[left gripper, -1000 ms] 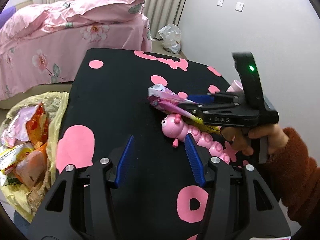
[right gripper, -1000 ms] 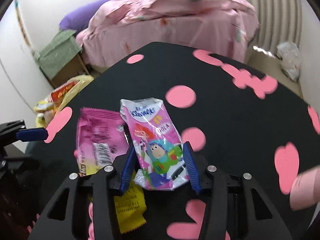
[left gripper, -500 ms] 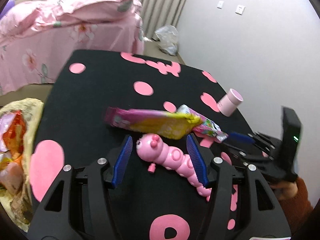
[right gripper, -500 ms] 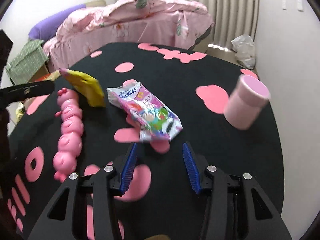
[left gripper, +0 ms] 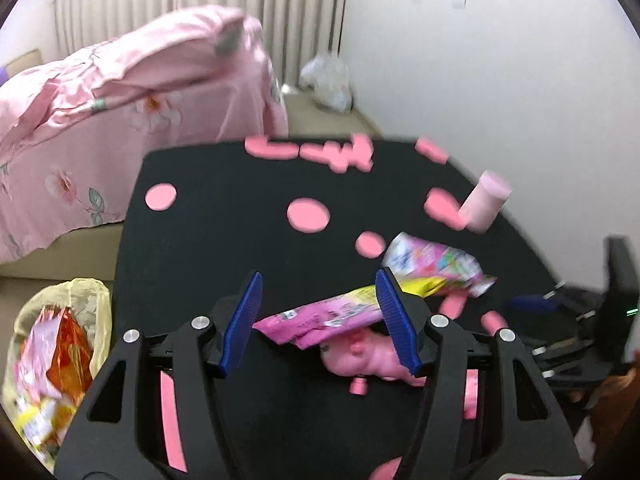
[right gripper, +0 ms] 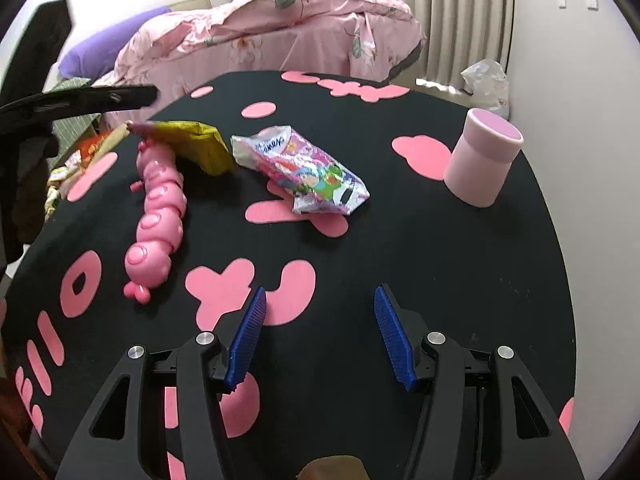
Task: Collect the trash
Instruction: 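Grasp the Kleenex tissue pack with the right tool while the left tool grasps the pink-yellow snack packet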
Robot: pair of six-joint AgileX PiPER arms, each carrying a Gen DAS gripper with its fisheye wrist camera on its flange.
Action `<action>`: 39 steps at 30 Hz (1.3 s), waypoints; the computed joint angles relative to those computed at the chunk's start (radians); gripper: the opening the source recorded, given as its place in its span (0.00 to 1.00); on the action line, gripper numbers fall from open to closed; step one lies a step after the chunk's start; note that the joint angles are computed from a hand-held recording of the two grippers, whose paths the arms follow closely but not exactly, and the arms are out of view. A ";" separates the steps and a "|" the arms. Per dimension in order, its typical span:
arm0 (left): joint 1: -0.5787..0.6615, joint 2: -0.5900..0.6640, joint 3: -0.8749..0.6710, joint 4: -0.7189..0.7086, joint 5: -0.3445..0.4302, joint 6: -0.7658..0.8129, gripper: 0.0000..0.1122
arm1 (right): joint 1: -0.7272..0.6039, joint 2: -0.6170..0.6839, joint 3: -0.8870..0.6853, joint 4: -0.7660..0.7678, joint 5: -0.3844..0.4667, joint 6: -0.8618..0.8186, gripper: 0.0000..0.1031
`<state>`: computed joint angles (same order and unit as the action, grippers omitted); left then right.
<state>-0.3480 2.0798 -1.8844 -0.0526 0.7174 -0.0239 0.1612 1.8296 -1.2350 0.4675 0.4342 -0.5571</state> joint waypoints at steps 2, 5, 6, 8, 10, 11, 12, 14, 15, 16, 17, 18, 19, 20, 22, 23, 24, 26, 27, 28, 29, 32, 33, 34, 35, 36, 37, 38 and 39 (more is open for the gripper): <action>0.004 0.037 -0.030 0.028 0.036 -0.038 0.50 | -0.002 -0.002 0.005 0.006 0.002 0.000 0.52; 0.039 0.014 0.049 -0.066 0.011 -0.013 0.50 | -0.011 -0.006 0.012 0.036 0.009 -0.021 0.52; 0.046 -0.001 0.083 -0.087 0.004 0.002 0.50 | -0.011 -0.007 0.013 0.038 0.008 -0.021 0.52; 0.051 -0.035 0.150 -0.096 -0.023 0.019 0.50 | -0.011 -0.007 0.014 0.035 0.009 -0.016 0.52; 0.060 -0.067 0.204 -0.099 -0.033 0.036 0.50 | -0.014 -0.005 0.007 0.033 0.022 -0.009 0.52; 0.067 -0.082 0.226 -0.119 -0.035 0.056 0.50 | -0.013 -0.007 0.005 0.017 0.030 0.010 0.52; 0.072 -0.094 0.241 -0.134 -0.035 0.072 0.50 | -0.012 -0.011 0.005 0.002 0.036 0.019 0.52; 0.086 -0.127 0.285 -0.183 -0.042 0.124 0.50 | -0.013 -0.009 -0.015 -0.019 0.081 0.010 0.52; 0.092 -0.148 0.313 -0.210 -0.049 0.152 0.50 | -0.024 -0.006 -0.030 0.022 0.111 -0.042 0.52; 0.098 -0.171 0.342 -0.236 -0.059 0.177 0.50 | -0.037 -0.011 -0.032 0.077 0.115 -0.096 0.52; 0.103 -0.190 0.367 -0.262 -0.069 0.200 0.50 | -0.050 -0.021 -0.027 0.145 0.104 -0.158 0.52; 0.104 -0.203 0.382 -0.277 -0.074 0.211 0.50 | -0.064 -0.026 -0.034 0.232 0.099 -0.240 0.52; 0.107 -0.216 0.398 -0.291 -0.081 0.220 0.50 | -0.075 -0.014 -0.063 0.291 0.112 -0.297 0.52; 0.109 -0.231 0.415 -0.302 -0.088 0.224 0.50 | -0.080 0.015 -0.118 0.311 0.146 -0.318 0.52; 0.108 -0.254 0.443 -0.313 -0.103 0.220 0.50 | -0.072 0.096 -0.256 0.268 0.215 -0.280 0.52; 0.108 -0.269 0.460 -0.322 -0.115 0.223 0.50 | -0.062 0.133 -0.316 0.233 0.232 -0.249 0.52; 0.110 -0.281 0.473 -0.339 -0.121 0.235 0.50 | -0.050 0.182 -0.392 0.193 0.257 -0.220 0.52; 0.118 -0.297 0.493 -0.382 -0.123 0.256 0.50 | -0.031 0.279 -0.539 0.120 0.306 -0.153 0.52; 0.127 -0.302 0.504 -0.424 -0.117 0.270 0.50 | -0.028 0.317 -0.590 0.098 0.318 -0.123 0.52; 0.140 -0.304 0.518 -0.488 -0.102 0.296 0.50 | -0.029 0.350 -0.632 0.082 0.330 -0.090 0.52; 0.146 -0.302 0.526 -0.528 -0.091 0.313 0.50 | -0.033 0.400 -0.701 0.064 0.362 -0.029 0.52; 0.138 -0.304 0.559 -0.572 -0.078 0.302 0.50 | -0.042 0.429 -0.718 0.098 0.365 0.014 0.52; 0.128 -0.301 0.563 -0.571 -0.079 0.295 0.50 | -0.039 0.425 -0.711 0.103 0.378 0.008 0.47; 0.118 -0.293 0.557 -0.569 -0.075 0.290 0.50 | -0.030 0.400 -0.670 0.091 0.356 0.004 0.31; 0.113 -0.284 0.549 -0.568 -0.072 0.286 0.50 | -0.020 0.379 -0.635 0.068 0.335 0.012 0.27; 0.105 -0.267 0.530 -0.556 -0.071 0.269 0.50 | -0.012 0.354 -0.596 0.051 0.319 0.017 0.20; 0.096 -0.251 0.510 -0.533 -0.075 0.235 0.50 | -0.010 0.327 -0.554 0.054 0.308 0.019 0.12; 0.093 -0.242 0.498 -0.524 -0.080 0.216 0.50 | -0.013 0.300 -0.509 0.069 0.297 0.015 0.12; 0.089 -0.227 0.477 -0.518 -0.083 0.191 0.51 | -0.013 0.269 -0.459 0.072 0.270 0.018 0.11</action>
